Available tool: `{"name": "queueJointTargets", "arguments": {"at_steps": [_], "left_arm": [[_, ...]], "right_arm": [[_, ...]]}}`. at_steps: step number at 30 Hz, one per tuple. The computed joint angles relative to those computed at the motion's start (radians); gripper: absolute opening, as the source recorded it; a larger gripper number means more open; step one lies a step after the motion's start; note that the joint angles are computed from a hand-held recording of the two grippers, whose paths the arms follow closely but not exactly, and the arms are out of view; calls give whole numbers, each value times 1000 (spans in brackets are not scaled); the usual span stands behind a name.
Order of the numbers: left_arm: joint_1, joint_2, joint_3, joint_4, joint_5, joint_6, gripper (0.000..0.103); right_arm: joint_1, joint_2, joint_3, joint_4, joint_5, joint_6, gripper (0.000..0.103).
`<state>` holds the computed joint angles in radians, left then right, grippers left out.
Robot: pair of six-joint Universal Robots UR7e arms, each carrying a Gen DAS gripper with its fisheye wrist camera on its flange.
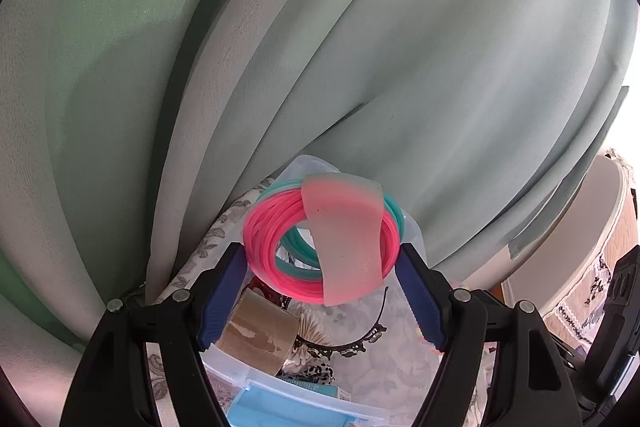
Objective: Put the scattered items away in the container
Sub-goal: 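Lift hair ties and rainbow ring and carry both over the box, then open left tool to drop hair ties while right tool drops rainbow ring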
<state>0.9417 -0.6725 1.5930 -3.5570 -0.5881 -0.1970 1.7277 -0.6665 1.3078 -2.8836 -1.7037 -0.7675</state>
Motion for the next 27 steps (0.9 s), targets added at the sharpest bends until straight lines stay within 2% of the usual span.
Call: {"name": "queueJointTargets", "arguments": {"at_steps": [10, 15, 25, 26, 27], "left_arm": [[29, -14, -6, 72, -39, -64, 78], [39, -9, -13, 99, -43, -81, 78], [37, -9, -17, 129, -49, -84, 78], [36, -9, -17, 137, -46, -91, 78], [35, -10, -17, 140, -41, -96, 79]], "right_arm": [[14, 68, -82, 51, -52, -4, 11], [18, 83, -94, 60, -65, -6, 14], [23, 96, -110, 68, -89, -13, 15], [24, 100, -114, 65, -96, -17, 18], [24, 101, -115, 63, -100, -22, 28]]}}
